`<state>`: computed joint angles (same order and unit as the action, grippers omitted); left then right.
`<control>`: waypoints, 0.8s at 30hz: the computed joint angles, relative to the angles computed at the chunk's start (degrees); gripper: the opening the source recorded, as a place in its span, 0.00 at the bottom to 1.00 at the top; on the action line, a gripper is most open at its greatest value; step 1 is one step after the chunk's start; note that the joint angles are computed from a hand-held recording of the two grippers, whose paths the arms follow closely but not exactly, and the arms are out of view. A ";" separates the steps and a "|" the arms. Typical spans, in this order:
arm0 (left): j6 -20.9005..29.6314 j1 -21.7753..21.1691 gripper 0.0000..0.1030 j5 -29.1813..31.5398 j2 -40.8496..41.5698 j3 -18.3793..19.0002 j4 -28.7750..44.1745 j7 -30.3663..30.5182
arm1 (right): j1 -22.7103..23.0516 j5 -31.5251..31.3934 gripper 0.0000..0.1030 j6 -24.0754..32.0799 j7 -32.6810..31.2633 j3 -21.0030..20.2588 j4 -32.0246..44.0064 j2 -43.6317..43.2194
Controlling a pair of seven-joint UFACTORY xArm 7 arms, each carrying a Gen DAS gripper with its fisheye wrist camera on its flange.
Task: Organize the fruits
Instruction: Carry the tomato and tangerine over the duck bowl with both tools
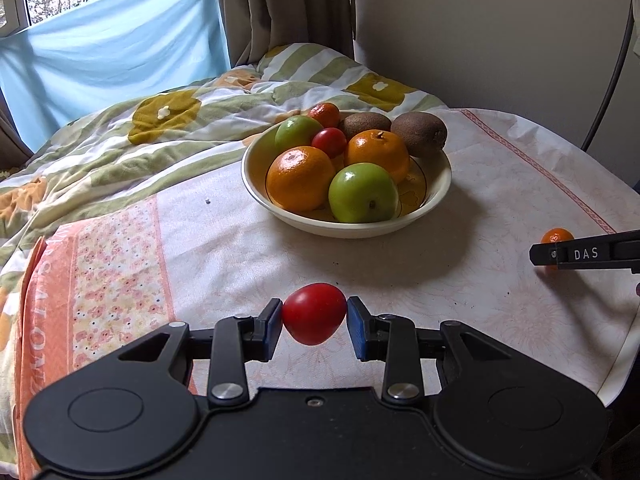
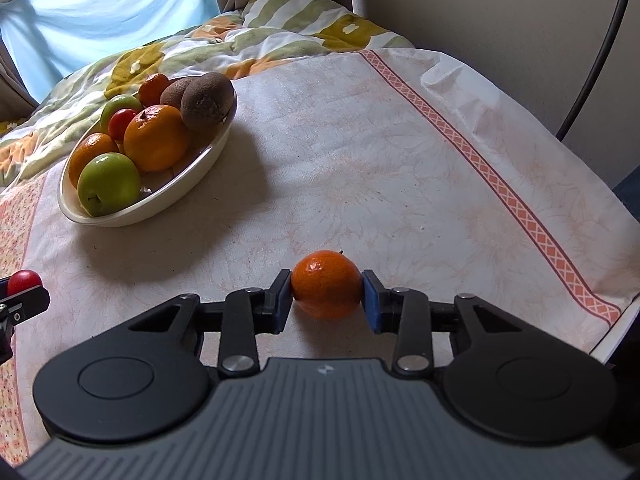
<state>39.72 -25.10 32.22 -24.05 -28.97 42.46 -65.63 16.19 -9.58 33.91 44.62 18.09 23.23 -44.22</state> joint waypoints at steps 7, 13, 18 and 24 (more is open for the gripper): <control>1.90 0.05 0.37 -0.63 -2.37 -0.63 1.94 -0.54 | 0.77 0.77 0.50 3.00 -2.73 -1.45 2.57 -2.63; 3.81 1.08 0.37 -0.85 -3.30 -1.85 5.35 -0.29 | 0.71 1.90 0.50 4.95 -6.28 -2.43 6.67 -3.29; 5.79 3.20 0.37 0.87 -2.76 -3.41 8.99 -1.30 | 1.02 3.32 0.50 3.45 -10.67 -3.87 10.62 -1.28; 10.37 5.77 0.37 4.67 0.38 -4.76 14.52 -4.16 | 2.39 6.34 0.50 -1.53 -18.70 -7.03 15.79 5.14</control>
<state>50.09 -19.33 36.90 -23.67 -33.73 56.98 -69.79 18.58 -3.24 32.38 25.92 11.06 39.02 -39.07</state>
